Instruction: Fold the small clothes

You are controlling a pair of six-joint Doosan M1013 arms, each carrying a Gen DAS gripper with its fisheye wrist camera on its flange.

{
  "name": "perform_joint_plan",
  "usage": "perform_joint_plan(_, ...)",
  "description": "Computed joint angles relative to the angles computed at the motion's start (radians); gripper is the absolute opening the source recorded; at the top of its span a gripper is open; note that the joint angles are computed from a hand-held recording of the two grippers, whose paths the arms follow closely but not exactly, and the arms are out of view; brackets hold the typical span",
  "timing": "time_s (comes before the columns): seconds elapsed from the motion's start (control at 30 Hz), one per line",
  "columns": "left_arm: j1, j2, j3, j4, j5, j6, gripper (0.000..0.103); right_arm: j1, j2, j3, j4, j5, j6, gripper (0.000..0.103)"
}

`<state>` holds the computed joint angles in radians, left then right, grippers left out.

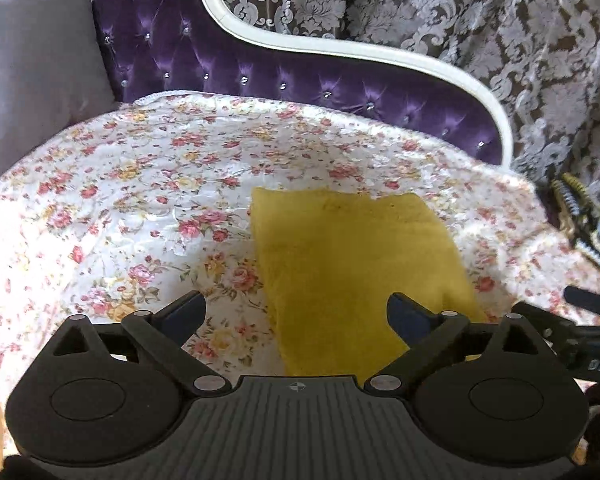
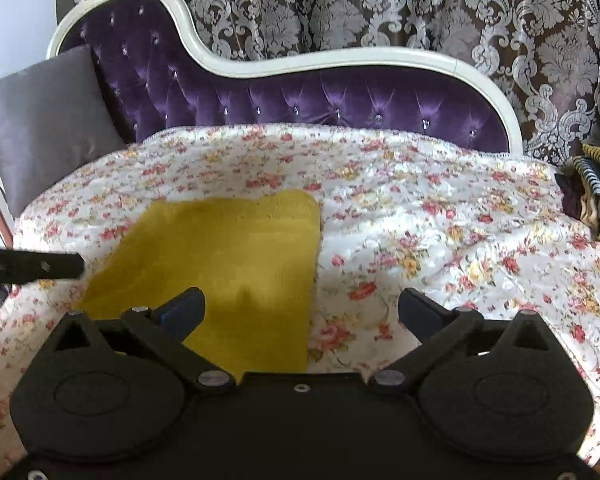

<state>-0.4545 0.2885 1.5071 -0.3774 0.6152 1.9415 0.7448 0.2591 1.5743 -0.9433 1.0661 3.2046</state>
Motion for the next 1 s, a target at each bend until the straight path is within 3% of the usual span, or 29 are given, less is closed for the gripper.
perform_joint_plan(0.4,-0.054,-0.013,-0.022,0.316,0.049,-0.247,0.097,0.019,0.007,-0.045,-0.031,0.081,0.0,0.103)
perform_joint_plan(0.63,-0.041,-0.039,0.003,0.245,0.01,-0.226,0.097,0.031,0.018,-0.074,-0.032,0.119,-0.043,0.103)
perform_joint_plan(0.87,-0.032,-0.065,0.031,0.202,-0.058,-0.209,0.097,0.054,0.05,-0.117,-0.059,0.225,-0.056,0.102)
perform_joint_plan(1.0,-0.036,-0.075,0.042,0.245,-0.076,-0.253,0.097,0.059,0.051,-0.125,-0.057,0.237,-0.038,0.102)
